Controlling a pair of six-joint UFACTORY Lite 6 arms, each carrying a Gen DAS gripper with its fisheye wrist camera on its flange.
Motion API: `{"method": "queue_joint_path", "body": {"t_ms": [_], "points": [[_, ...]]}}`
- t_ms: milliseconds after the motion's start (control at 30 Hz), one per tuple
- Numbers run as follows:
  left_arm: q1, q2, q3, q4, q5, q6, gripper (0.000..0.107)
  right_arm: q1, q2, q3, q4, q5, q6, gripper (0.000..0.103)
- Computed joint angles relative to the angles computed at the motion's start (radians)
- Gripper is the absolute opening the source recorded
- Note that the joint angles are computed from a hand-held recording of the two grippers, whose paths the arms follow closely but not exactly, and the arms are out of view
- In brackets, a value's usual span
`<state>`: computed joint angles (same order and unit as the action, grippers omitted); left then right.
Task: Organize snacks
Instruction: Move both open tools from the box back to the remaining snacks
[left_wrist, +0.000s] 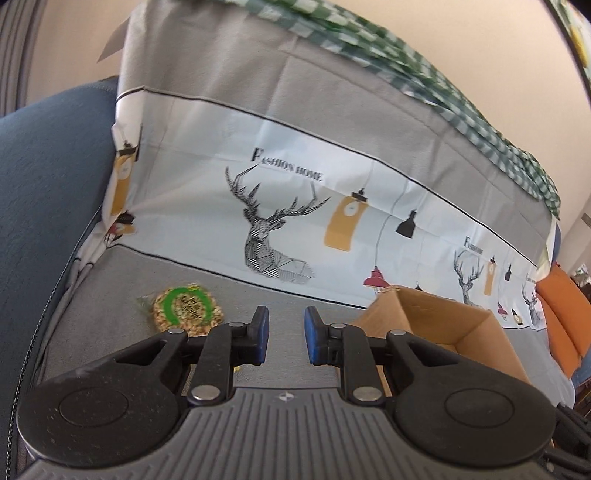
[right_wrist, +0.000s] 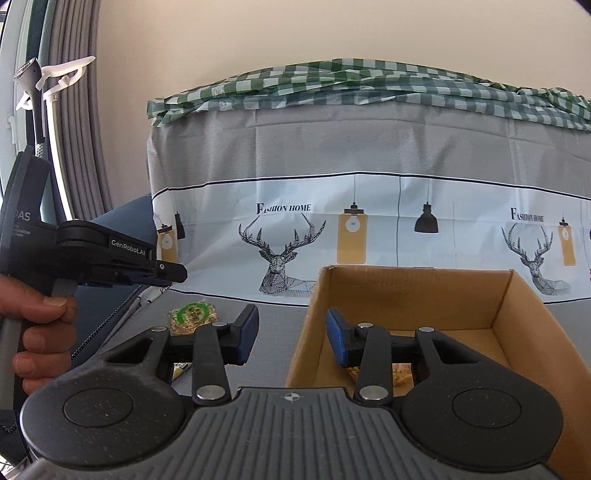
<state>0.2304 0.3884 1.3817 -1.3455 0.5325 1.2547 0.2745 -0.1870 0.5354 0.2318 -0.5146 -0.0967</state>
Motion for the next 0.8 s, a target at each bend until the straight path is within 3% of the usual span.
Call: {"method": "queue_joint_path", "body": {"t_ms": [433, 800], "points": [[0.074, 0.149, 0.198, 0.193, 0.069, -0.217, 0.022, 0.190, 0.162, 0.099, 0.094, -0.076, -0.040, 0.037], [0.177, 0.319, 0.411, 0.355, 0.121, -0.500, 0.022, 0.302, 0.483, 0.366, 0.169, -0.053, -0.037, 0.037]]}}
